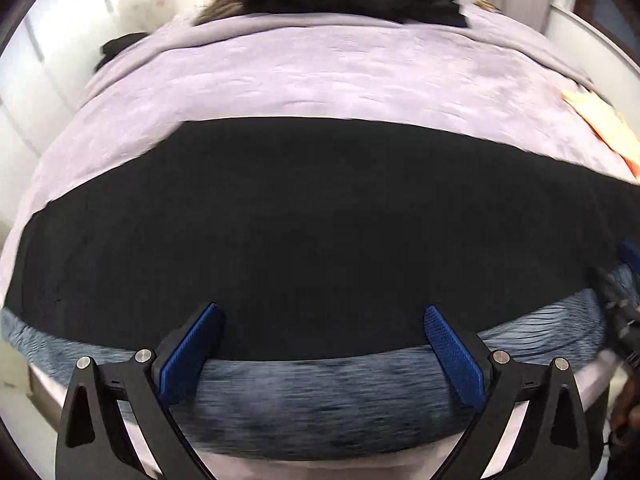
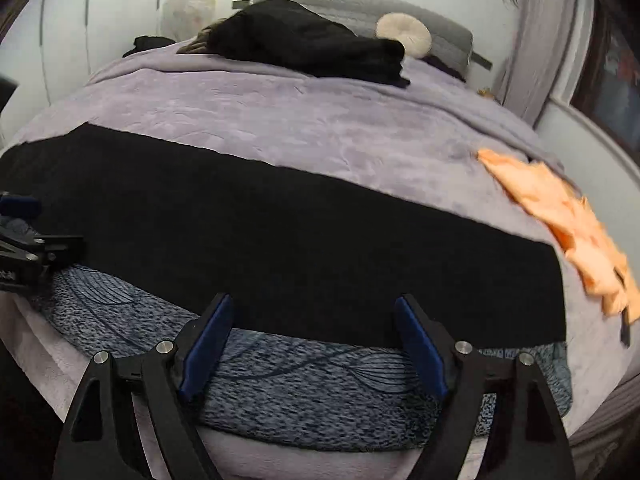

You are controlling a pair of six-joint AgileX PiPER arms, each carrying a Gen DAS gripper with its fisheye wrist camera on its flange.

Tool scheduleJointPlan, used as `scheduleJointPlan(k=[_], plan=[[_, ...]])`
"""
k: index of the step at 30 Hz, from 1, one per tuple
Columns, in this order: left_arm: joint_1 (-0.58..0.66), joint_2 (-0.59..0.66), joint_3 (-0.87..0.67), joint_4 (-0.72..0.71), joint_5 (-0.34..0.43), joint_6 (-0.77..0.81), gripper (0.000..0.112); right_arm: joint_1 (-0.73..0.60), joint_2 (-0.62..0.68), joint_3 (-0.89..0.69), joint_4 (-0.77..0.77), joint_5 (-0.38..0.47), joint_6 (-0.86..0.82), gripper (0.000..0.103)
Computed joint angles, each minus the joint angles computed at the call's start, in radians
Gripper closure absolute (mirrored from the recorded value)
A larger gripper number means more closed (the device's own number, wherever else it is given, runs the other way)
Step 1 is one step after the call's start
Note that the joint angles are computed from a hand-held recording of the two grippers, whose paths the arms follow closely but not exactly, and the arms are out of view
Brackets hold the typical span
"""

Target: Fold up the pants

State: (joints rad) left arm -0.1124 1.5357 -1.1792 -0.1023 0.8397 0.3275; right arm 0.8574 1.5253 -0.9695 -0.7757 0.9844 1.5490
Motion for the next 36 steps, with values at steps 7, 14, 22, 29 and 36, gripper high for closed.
scheduleJointPlan(k=[7,14,22,29,36], plan=[[0.099,0.069,-0.132,-0.038,0.091,-0.03,0.011,-0.103,-0.143,0.131,0.023,0.032,0.021,0.012],[-0.349,0.213,-0.389,-0.093,0.214,-0.078,0.011,-0.004,-0.08,0.141,-0.096,0.1,0.201,0.003],[-0.481,0.42,-0.608,0.07,0.276,-0.218,0.01,0.001,-0.109,0.184,-0.127,0.065,0.199,0.001],[-0.152,0.268,-0.35,0.104,0.147,-0.212,0.01,-0.01,-0.088,0.155,-0.111,0.081,0.169,0.001],[0.132,0.268,-0.355,-0.023,0.14,-0.134,0.01,0.033,-0.033,-0.087,-0.098,0.051,-0.029,0.0]])
